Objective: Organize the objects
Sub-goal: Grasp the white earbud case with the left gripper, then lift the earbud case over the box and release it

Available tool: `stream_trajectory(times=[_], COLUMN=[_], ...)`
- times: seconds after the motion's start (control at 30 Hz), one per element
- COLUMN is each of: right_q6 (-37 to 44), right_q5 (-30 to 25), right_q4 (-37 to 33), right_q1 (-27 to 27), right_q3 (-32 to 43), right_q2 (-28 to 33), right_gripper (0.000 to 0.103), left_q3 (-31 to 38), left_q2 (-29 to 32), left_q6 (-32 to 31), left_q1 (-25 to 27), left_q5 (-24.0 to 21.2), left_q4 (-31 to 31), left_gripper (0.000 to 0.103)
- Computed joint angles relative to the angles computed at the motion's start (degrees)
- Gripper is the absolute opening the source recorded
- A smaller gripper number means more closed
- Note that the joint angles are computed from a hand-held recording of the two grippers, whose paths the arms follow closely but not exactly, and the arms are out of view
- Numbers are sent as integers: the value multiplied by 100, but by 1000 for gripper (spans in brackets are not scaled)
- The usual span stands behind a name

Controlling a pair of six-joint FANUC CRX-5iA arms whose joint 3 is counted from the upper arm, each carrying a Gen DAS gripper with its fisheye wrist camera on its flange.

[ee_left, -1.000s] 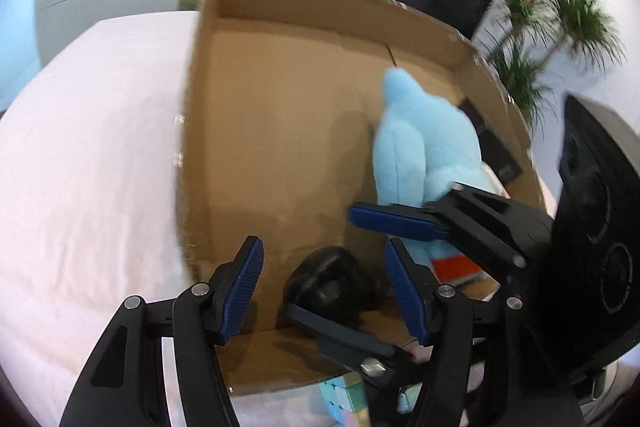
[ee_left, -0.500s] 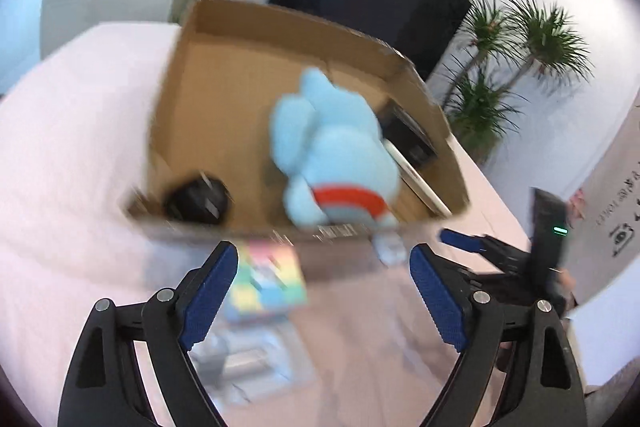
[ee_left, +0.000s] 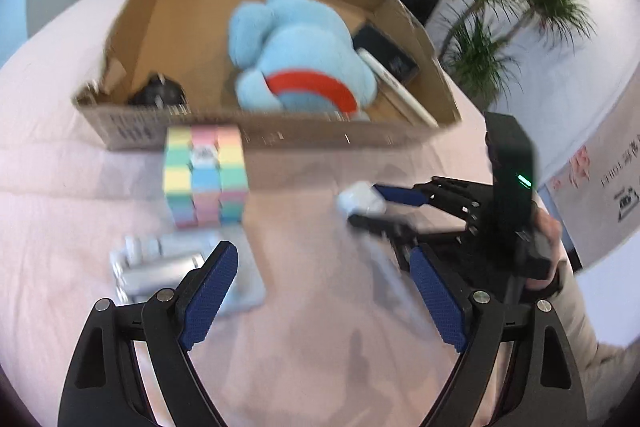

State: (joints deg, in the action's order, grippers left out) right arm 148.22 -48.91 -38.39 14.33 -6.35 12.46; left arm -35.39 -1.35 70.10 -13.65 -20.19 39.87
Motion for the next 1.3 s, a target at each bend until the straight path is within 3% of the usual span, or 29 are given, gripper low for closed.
stream_trajectory(times=[0.03, 0.1, 0.2, 0.37, 0.47, 0.57, 0.63, 0.67, 1.0, 1.1, 1.3], right_q6=[492, 943, 1205, 1421, 1312, 1288, 1275, 1273, 1217, 1121, 1057], right_q5=[-393, -640, -637, -524, -555, -385, -327, -329, -57, 117, 256], right_q4=[-187, -218, -240, -315, -320, -256, -213, -216, -209, -130, -78], right_q1=[-88, -91, -107, -197, -76, 97, 127, 136, 251, 361, 443], right_q3=[-61, -305, -684, -810, -647, -666, -703, -690, -730, -770, -805], right_q2=[-77, -280, -603, -680, -575, -539, -569, -545, -492, -495, -502], right_gripper=[43, 43, 49, 48, 48, 44, 42, 41, 42, 42, 42], left_q3=[-64, -159, -158, -76, 207, 332, 502, 577, 719, 616, 572], left_q2=[10, 27, 161, 425, 599, 748, 794, 811, 850, 848, 840], left_q6=[-257, -562, -618, -720, -344, -468, -120, 45, 88, -325, -405], left_q1=[-53, -148, -266, -346, -326, -336, -315, -300, -288, -284, -311], left_q5=[-98, -254, -436, -386, -476, -546, -621, -667, -817, -842, -776], left_q4=[188, 377, 382, 653, 86, 82, -382, -625, -950, -553, -476], left_gripper=[88, 88, 87, 80, 70, 55, 48, 47, 49, 39, 37])
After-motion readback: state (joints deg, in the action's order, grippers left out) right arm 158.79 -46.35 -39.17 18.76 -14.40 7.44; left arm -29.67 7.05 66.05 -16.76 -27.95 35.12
